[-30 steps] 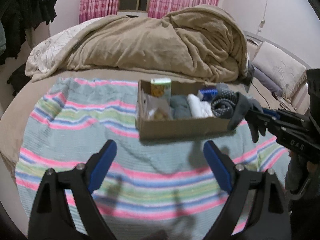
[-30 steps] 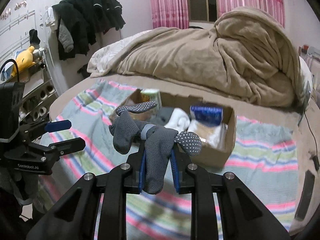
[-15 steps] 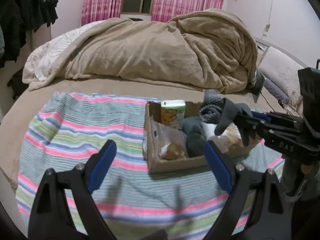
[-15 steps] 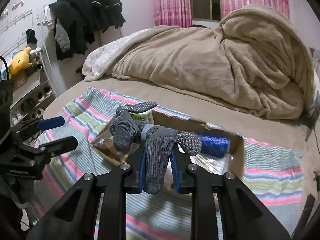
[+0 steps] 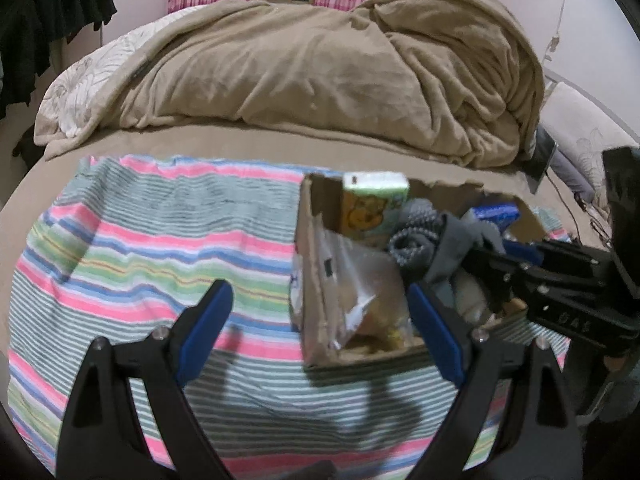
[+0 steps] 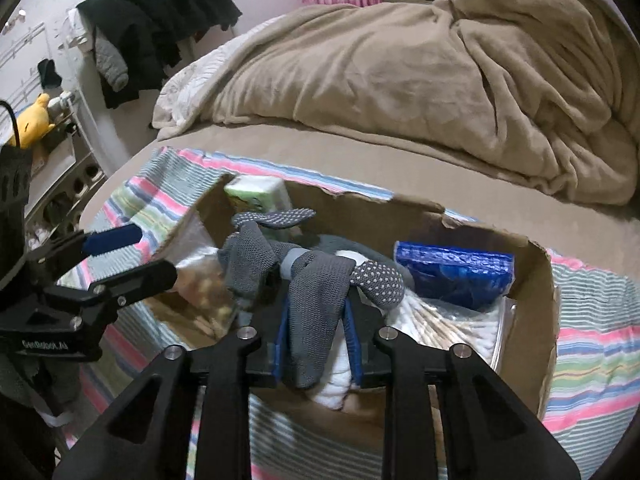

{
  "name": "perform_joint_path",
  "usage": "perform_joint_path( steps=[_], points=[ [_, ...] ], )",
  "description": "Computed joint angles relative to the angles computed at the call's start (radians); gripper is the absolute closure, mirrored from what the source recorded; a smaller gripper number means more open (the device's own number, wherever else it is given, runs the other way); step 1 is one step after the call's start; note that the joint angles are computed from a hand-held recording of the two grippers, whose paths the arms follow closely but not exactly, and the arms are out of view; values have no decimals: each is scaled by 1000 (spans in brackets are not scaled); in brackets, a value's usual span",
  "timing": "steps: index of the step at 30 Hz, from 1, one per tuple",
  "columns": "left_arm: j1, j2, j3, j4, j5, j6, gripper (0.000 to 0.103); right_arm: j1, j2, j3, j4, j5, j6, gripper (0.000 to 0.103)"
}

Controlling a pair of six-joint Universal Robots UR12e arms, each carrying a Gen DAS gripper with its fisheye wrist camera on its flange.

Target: Organize objects

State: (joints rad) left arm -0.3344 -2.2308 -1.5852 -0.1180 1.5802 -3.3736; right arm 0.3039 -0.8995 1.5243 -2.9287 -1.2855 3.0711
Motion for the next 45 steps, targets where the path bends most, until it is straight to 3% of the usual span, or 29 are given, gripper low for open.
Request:
perform_joint_path(
  steps=[7,12,16,24,28,35,42,45],
  points=[
    [-4,14,-17,19,-3,7,13,3,-7,15,-41,-13,8,52],
    [-4,48,-59,69,-28,-5,13,5,-34,48,-96,-31,36,49],
    [-17,81,-89,85,-18,24,12,9,-71,97,-153,-57,46,34],
    [-42,150,-173,144,0,-3,7,15,-159,208,-217,-77,94,31],
    [-59,176,-206,157,47,1,7,20,-195,252,-247,-104,109,30],
    [-66,221,-266,169,54,-14,7,28,-236,313,-276,-150,110,30],
    [-80,243,-304,177,112,-26,5,38,-263,352,-262,-175,120,30],
    [-86,245,-313,171,140,-28,1,31,-272,371,-266,-142,124,18]
  ],
)
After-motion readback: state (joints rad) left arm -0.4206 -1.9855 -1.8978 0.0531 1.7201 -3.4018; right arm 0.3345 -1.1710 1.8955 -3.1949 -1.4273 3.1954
